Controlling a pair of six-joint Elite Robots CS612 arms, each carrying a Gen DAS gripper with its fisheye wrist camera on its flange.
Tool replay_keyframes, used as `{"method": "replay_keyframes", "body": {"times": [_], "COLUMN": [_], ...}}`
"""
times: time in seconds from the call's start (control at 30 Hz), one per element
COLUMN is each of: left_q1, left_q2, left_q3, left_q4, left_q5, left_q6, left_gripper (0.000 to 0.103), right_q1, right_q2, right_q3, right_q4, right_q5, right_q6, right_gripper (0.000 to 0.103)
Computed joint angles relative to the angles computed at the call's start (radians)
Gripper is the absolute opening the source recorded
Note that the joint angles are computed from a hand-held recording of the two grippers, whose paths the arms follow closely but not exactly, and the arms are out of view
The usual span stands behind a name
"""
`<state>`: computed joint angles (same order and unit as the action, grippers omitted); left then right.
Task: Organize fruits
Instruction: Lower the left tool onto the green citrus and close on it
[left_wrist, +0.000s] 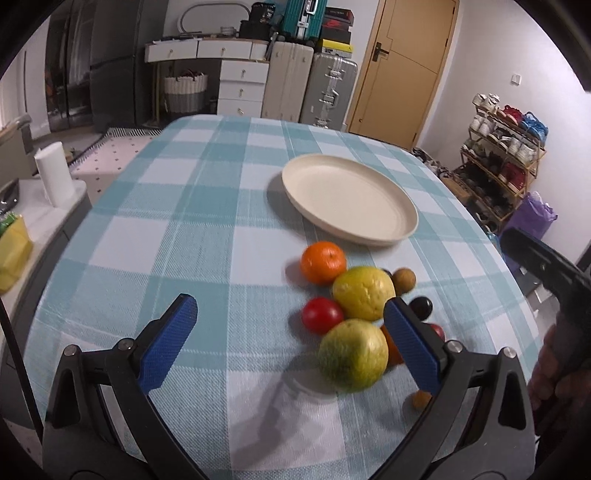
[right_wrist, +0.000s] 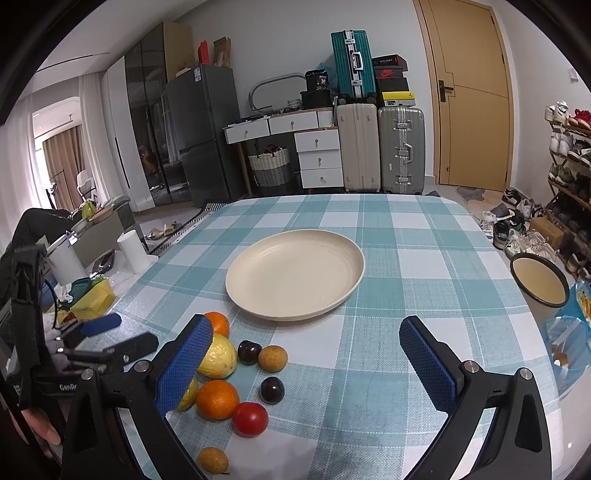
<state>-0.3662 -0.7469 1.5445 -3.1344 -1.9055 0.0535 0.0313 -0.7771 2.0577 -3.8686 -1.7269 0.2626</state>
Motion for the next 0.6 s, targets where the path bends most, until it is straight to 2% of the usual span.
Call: {"method": "replay_keyframes", "body": {"times": [0.23,0.47,0.6], "left_q1": [0.003,0.011,0.020], "left_q2": [0.009,0.014,0.019], "left_q3": [-0.002,-0.007,-0.022], "left_q4": [0.039,0.073,0.126], "left_q5": [-0.051,-0.149,-0.228], "left_q6": [0.025,0.050,0.052], "left_gripper": [0.095,0.074,0.064], "right_q1": [0.003,0.007,0.008], "right_q2": [0.002,0.003,0.003], "right_q3": [-0.010,-0.016,-0.018], "right_q4": [0.017,0.028,0.032], "right_q5": [0.005,0.005,0.004], "right_q6": [-0.008,-0.014,-0.017], "right_gripper": [0.103,0.103,0.103]}}
